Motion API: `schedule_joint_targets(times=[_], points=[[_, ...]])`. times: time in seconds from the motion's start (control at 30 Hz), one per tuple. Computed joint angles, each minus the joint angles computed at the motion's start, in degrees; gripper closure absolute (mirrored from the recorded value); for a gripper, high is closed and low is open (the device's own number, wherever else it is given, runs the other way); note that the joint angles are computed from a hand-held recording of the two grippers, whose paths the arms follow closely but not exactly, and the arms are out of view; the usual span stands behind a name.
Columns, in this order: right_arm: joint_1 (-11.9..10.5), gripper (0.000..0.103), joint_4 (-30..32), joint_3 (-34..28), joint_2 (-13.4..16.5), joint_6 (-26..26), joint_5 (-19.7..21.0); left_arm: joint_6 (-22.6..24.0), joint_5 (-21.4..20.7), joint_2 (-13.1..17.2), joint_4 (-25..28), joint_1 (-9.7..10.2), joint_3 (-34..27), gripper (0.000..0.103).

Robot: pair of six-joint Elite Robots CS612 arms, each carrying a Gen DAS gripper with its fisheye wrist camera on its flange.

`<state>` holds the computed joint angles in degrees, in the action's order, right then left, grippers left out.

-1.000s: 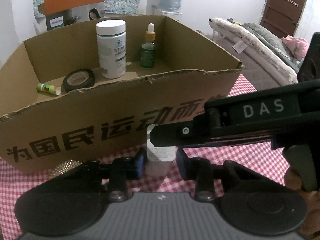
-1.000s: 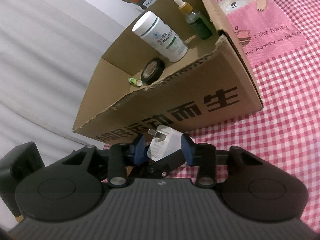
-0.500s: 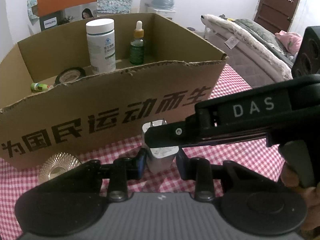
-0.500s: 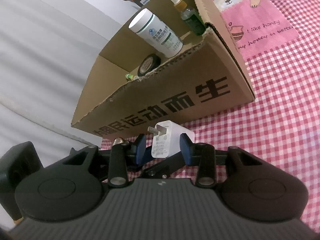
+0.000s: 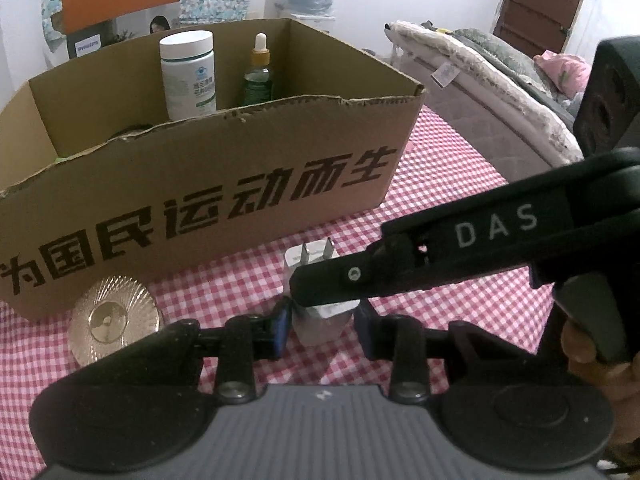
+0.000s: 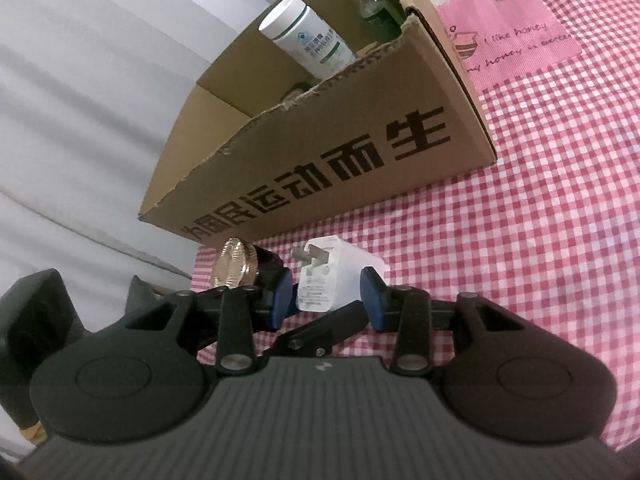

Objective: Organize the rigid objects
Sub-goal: 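Lift the charger with the right tool over the box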

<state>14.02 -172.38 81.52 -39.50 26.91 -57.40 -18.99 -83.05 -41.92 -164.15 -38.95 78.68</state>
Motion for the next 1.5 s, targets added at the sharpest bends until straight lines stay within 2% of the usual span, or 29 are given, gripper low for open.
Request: schedule_joint_targets(times=[0.37, 0.5, 0.87, 1.0, 1.13, 1.27, 1.4, 1.5], points=[[-0.07, 0.059, -0.72, -1.44, 1.22, 1.55, -1.01, 0.70, 1.36, 1.32, 0.47, 0.02, -1.79, 0.067], [0.04, 0.059, -1.55, -1.91, 1.71, 1.86, -1.21, 0.69, 2.67, 1.53, 0.20, -0.14, -1.88, 0.071], [0.47, 0.064, -3.24, -0.91, 0.83, 0.29, -2.37, 0.42, 3.76, 0.29, -2.85, -0.60, 0.24, 0.074], [0.68, 0.064, -5.69, 0.71, -0.69, -0.88, -2.95, 1.60, 5.84, -1.20, -5.56, -1.18, 1.89, 0.074], [0.95, 0.064, -9.05, 1.73, -2.32, -2.47, -3.47, 3.63, 9.65, -2.71, -9.48, -1.90, 3.14, 0.074], [1.32, 0.063, -12.09, 0.61, -3.04, -6.06, -3.82, 5.40, 13.14, -3.39, -12.28, -2.00, 2.65, 0.073], [1.40, 0.062, -10.91, -3.00, -2.39, -9.65, -3.09, 5.13, 13.86, -3.12, -10.70, -1.04, -0.17, 0.073], [1.13, 0.062, -6.57, -7.82, -0.79, -11.60, -1.56, 4.17, 12.55, -2.09, -7.26, 0.36, -3.56, 0.073]])
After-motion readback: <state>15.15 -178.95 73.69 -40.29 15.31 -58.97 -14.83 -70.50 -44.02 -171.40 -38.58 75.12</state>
